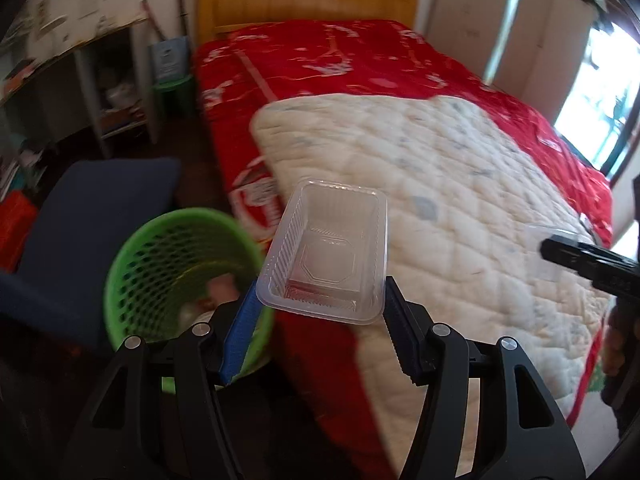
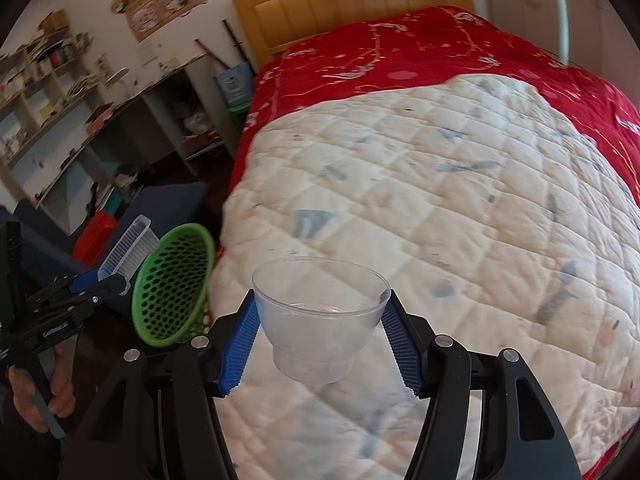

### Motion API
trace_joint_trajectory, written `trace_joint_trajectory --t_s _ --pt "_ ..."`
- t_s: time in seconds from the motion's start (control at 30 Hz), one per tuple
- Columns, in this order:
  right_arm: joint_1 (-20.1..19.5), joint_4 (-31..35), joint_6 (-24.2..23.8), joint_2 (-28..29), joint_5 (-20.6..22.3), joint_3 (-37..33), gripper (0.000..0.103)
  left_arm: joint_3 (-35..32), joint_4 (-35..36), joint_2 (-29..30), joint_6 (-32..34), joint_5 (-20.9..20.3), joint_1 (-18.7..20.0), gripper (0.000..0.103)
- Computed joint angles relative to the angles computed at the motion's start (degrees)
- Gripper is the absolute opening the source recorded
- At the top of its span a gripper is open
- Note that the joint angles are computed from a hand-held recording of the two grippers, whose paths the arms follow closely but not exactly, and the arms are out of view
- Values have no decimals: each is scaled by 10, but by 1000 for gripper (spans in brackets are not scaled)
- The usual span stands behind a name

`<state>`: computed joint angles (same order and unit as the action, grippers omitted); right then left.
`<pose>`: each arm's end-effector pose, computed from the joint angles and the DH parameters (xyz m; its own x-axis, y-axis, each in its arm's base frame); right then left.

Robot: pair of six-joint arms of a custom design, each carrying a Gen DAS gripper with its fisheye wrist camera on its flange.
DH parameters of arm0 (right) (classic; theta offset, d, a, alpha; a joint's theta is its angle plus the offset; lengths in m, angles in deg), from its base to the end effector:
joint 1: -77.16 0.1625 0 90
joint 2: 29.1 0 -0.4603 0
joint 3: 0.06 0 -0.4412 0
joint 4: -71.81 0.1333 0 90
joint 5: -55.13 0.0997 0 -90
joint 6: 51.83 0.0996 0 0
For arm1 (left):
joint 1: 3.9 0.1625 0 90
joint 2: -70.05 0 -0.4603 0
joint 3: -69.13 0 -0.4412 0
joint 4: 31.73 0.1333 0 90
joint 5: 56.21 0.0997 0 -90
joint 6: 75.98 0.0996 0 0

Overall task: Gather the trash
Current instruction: 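Carry both items to the wastebasket and open both grippers over it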

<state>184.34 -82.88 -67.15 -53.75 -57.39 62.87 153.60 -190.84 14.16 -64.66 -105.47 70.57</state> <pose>0.3552 -0.8269 0.0431 -0.8298 -0.3323 0.4484 -0.5016 0.7962 -0.3384 -0.0152 -0.7954 0.3400 -0.7872 -0.0580 -0.6139 0.3651 0.7585 -0.5398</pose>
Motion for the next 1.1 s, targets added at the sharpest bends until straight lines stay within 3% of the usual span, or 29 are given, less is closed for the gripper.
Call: trace_joint_trajectory --t_s 0.5,0.77,1.1 --pt "31 52 -6 55 19 -62 59 -38 100 -10 -81 58 65 60" --pt "38 78 -7 79 21 -92 59 -50 98 -9 -107 44 87 69" --pt "48 116 -18 113 34 -142 59 0 66 -43 -118 52 86 69"
